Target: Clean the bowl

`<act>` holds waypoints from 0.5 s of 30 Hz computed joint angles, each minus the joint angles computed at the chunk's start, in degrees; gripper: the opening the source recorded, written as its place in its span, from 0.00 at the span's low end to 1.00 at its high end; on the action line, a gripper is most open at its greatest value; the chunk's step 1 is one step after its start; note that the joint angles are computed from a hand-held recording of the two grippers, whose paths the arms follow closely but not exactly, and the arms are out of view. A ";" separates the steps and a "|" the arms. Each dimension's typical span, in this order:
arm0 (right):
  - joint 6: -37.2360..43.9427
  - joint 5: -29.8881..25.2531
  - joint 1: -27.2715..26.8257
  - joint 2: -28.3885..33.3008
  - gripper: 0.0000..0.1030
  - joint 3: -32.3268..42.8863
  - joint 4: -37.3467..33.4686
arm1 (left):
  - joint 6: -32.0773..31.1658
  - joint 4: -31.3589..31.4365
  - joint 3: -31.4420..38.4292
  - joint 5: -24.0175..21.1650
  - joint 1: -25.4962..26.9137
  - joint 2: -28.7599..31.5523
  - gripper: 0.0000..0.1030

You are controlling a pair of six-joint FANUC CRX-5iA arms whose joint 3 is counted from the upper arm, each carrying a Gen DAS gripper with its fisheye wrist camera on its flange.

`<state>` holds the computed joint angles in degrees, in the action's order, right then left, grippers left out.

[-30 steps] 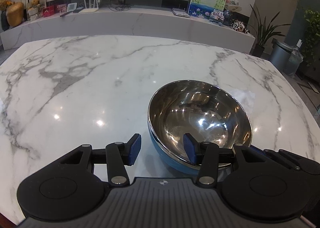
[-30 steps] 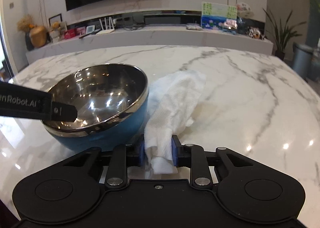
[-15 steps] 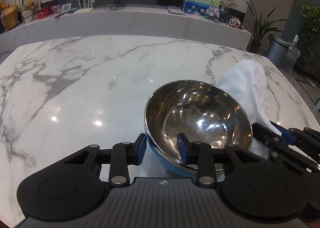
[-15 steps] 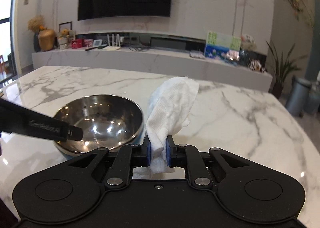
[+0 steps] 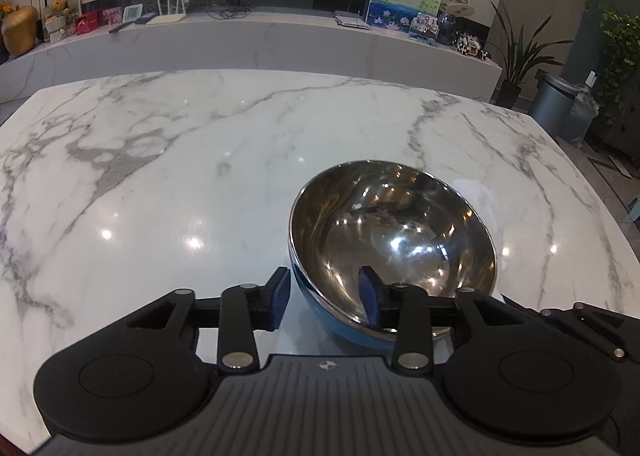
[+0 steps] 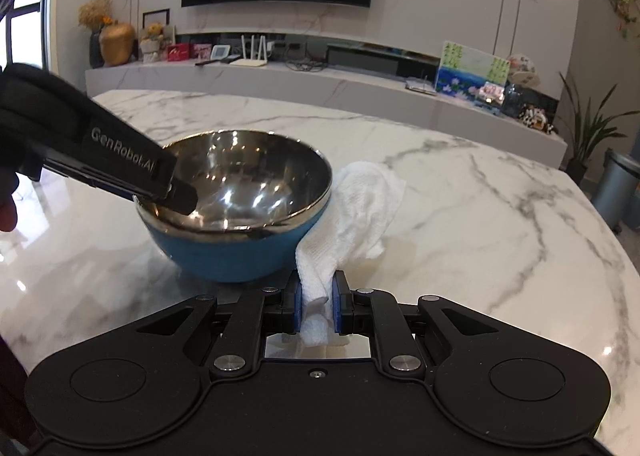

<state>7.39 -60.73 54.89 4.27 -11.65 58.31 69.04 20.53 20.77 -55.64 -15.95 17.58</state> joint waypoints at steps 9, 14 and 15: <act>1.05 0.26 0.16 -0.57 0.12 -0.15 0.62 | -0.02 -1.61 1.50 -0.79 -0.30 0.69 0.32; -0.08 -0.77 0.09 -0.58 0.12 -0.22 2.13 | 0.12 -3.81 3.38 -1.06 -0.65 1.58 0.19; -0.43 -0.91 0.01 -0.56 0.12 -0.22 2.64 | -0.01 -4.31 3.57 -0.92 -0.79 1.62 0.19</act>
<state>6.96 -61.64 54.90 3.71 -11.87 60.94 69.03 16.22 24.34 -56.56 -16.74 19.21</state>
